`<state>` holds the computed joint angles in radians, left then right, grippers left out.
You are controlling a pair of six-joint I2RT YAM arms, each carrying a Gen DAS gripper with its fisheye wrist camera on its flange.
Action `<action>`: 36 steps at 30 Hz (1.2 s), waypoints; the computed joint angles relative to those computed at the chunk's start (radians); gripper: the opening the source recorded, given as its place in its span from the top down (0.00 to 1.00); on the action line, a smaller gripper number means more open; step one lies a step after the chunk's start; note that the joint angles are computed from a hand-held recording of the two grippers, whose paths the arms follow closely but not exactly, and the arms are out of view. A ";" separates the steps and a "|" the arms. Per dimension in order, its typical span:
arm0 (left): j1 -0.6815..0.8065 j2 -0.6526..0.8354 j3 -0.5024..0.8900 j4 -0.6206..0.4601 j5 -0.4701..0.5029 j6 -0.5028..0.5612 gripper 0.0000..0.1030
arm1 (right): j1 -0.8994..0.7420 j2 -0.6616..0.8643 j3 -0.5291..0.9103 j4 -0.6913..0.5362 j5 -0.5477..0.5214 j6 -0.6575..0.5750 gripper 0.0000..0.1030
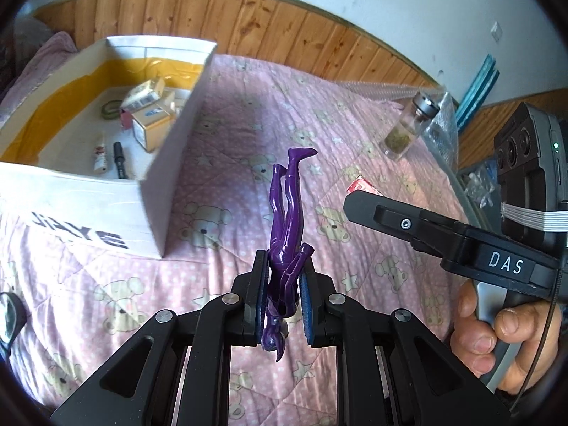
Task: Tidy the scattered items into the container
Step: 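Lift the staples box with the right gripper while the left gripper lifts the purple figure, then carry the staples box over the white box with the right gripper while the left carries the figure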
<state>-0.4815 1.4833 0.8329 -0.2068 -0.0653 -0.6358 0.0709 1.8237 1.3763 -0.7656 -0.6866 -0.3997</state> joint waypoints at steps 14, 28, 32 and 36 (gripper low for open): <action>0.123 -0.223 -0.096 -0.031 0.034 0.015 0.84 | 0.112 -0.104 0.001 -0.004 -0.012 0.054 0.33; 0.343 -0.318 -0.119 -0.053 0.144 0.085 0.84 | 0.241 -0.109 0.049 0.028 0.016 0.128 0.33; 0.395 -0.306 -0.108 -0.050 0.170 0.110 0.84 | 0.275 -0.098 0.072 0.037 0.026 0.146 0.33; 0.447 -0.282 -0.087 -0.046 0.196 0.138 0.84 | 0.302 -0.076 0.102 0.041 0.038 0.157 0.33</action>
